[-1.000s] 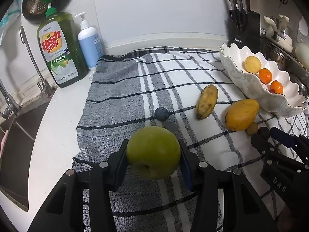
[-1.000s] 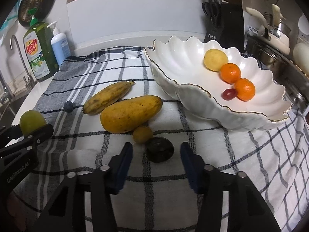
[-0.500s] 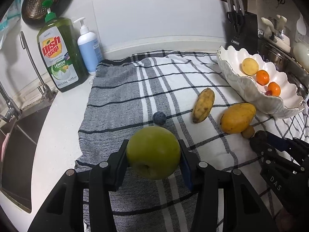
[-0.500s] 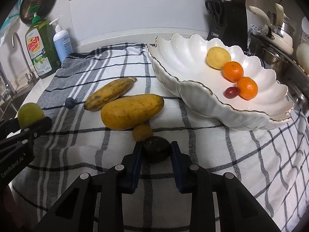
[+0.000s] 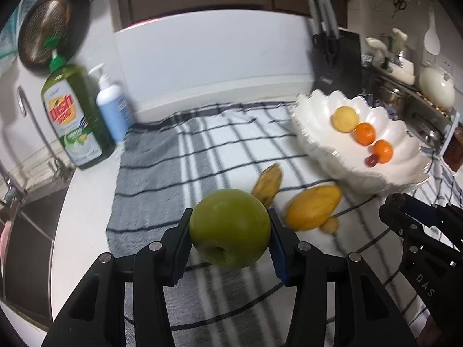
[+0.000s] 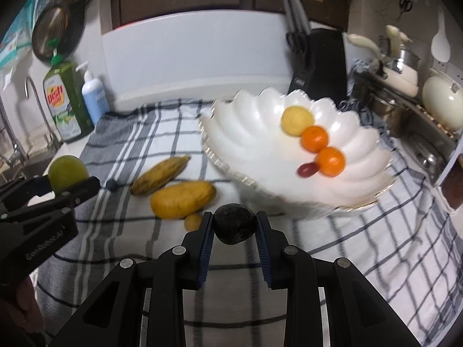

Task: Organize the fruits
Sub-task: 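Carry the green apple and dark plum over the white bowl with both tools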

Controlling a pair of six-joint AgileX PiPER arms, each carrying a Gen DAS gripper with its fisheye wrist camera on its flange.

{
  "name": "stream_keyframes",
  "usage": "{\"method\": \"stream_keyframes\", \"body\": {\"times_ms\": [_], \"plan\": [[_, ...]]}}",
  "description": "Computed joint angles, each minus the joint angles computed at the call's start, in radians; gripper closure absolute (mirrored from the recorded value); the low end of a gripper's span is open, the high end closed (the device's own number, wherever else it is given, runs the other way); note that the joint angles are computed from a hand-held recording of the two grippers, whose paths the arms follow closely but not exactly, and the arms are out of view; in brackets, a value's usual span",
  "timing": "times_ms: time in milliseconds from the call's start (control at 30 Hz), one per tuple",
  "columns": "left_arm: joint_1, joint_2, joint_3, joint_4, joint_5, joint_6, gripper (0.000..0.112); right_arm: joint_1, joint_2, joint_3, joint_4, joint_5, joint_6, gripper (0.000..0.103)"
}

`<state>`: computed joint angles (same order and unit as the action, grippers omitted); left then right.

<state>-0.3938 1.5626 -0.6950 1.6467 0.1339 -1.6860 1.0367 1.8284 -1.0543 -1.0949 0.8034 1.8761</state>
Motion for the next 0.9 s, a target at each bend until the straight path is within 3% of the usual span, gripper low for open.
{"method": "stream_keyframes", "body": {"times_ms": [233, 600, 900], "plan": [[-0.088, -0.008, -0.094, -0.435, 0.035, 0.430, 0.065, -0.030, -0.107, 0.059, 0.010, 0.052, -0.024, 0.073], [-0.189, 0.070, -0.276, -0.801, 0.081, 0.804, 0.065, -0.143, -0.230, 0.139, 0.031, 0.062, -0.084, 0.073], [-0.217, 0.195, -0.483, -1.196, 0.133, 1.231, 0.065, -0.276, -0.258, 0.164, 0.036, -0.037, -0.147, 0.073]]}}
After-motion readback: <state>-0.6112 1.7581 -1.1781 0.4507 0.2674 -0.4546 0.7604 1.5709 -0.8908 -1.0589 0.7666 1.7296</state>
